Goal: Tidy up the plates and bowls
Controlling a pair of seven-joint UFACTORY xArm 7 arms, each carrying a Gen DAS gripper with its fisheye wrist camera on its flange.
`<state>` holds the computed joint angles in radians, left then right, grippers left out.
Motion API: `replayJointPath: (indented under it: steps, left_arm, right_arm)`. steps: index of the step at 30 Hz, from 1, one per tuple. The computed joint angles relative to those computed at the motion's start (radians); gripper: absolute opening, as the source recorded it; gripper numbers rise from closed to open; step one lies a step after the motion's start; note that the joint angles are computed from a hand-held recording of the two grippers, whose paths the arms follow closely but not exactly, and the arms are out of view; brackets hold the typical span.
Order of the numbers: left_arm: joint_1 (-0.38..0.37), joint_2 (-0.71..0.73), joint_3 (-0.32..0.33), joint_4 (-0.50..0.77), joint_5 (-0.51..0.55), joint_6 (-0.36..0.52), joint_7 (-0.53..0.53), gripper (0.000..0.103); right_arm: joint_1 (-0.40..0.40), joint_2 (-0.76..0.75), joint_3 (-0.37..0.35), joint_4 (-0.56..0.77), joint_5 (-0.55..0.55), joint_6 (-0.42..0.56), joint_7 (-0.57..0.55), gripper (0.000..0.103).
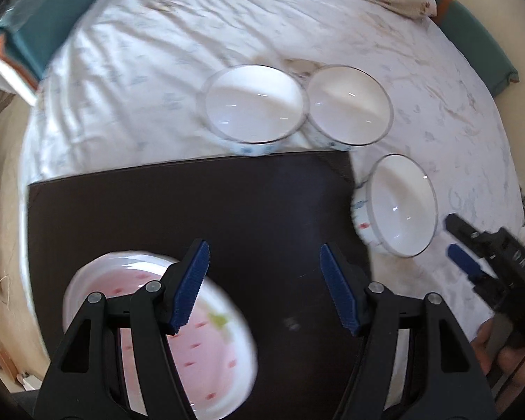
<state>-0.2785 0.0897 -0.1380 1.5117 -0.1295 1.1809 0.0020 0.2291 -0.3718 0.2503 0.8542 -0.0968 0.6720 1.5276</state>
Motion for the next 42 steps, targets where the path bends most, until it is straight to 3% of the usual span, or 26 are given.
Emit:
replayJointPath:
  steps: [5,9,12,19,25,27,42]
  left_arm:
    - [-0.05,0.114,-0.028,0.113,0.008,0.021,-0.033,0.06]
    - [-0.097,0.198,-0.035,0.193,0.042,0.04,-0.069,0.057]
    - [-0.124,0.253,-0.033,0.247,0.071,0.071,-0.084,0.043]
    - [-0.16,0.322,-0.025,0.292,0.108,0.088,-0.096,0.032]
    - [-0.161,0.345,-0.028,0.292,0.088,0.085,-0.086,0.01]
    - [-0.159,0.34,-0.032,0.283,0.078,0.076,-0.07,0.006]
    - [-0.143,0.246,-0.028,0.224,0.082,0.044,-0.035,0.005]
  right_arm:
    - [0.006,0.045,-0.038,0.001,0.035,-0.019,-0.072,0.057]
    - [0.012,0.102,-0.056,0.035,0.064,0.033,-0.125,0.04]
    - [0.019,0.138,-0.067,0.049,0.086,0.038,-0.164,0.032]
    - [0.028,0.166,-0.067,0.083,0.075,0.095,-0.185,0.029]
    - [0.039,0.177,-0.077,0.071,0.122,0.078,-0.224,0.028]
    - [0.039,0.178,-0.076,0.07,0.119,0.082,-0.225,0.023]
    - [0.042,0.175,-0.063,0.095,0.074,0.057,-0.244,0.017]
